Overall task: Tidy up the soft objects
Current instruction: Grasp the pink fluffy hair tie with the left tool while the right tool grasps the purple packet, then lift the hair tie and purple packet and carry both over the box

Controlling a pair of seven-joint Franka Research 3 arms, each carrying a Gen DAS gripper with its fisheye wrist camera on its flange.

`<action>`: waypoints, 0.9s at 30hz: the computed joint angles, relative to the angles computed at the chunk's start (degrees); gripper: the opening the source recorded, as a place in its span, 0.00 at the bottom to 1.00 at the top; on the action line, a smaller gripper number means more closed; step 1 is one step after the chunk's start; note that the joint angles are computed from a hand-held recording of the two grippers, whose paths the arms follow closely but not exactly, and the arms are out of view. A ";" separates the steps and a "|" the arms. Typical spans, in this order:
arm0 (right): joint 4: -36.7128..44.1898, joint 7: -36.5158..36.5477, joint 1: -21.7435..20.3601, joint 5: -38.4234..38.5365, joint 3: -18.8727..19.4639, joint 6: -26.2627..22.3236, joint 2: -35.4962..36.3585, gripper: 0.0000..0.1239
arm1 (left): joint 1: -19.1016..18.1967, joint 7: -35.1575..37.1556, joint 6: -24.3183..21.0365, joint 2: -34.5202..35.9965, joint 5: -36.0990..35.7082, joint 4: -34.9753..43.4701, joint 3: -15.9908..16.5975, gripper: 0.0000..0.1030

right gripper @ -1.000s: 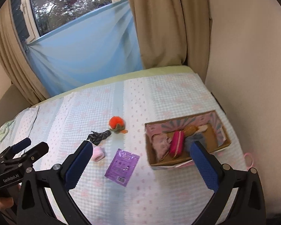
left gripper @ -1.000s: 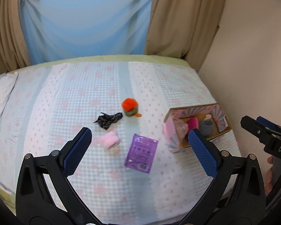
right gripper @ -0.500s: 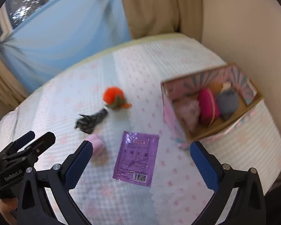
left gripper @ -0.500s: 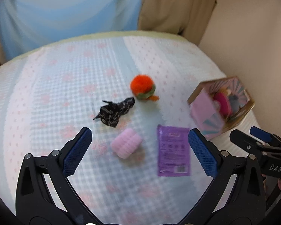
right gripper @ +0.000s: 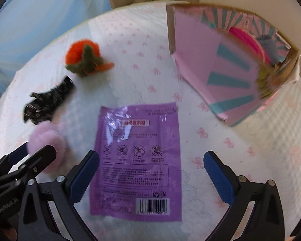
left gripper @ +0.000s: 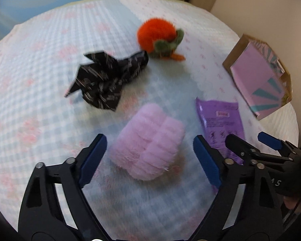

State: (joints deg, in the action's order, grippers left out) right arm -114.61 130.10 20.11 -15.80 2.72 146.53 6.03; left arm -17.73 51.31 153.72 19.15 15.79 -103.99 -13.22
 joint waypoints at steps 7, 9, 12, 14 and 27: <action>0.13 2.32 1.21 -3.06 -0.81 0.35 2.69 0.83 | -0.67 -0.02 1.39 1.54 2.11 -0.10 0.92 0.72; -0.02 2.95 1.51 -4.30 -1.09 1.17 2.83 0.83 | -0.85 -0.04 1.25 1.83 2.97 0.18 1.20 0.67; 0.54 2.82 1.77 -4.81 -1.19 1.01 3.30 0.78 | -0.61 0.96 1.25 2.51 3.39 0.72 1.05 0.56; 0.69 1.98 1.90 -4.71 -1.11 1.47 3.52 0.71 | -0.59 1.87 0.73 2.82 3.53 1.26 0.91 0.50; -0.46 -6.20 2.22 0.04 0.23 5.20 2.79 0.34 | -1.98 -0.45 -1.66 4.24 5.54 4.29 2.10 0.41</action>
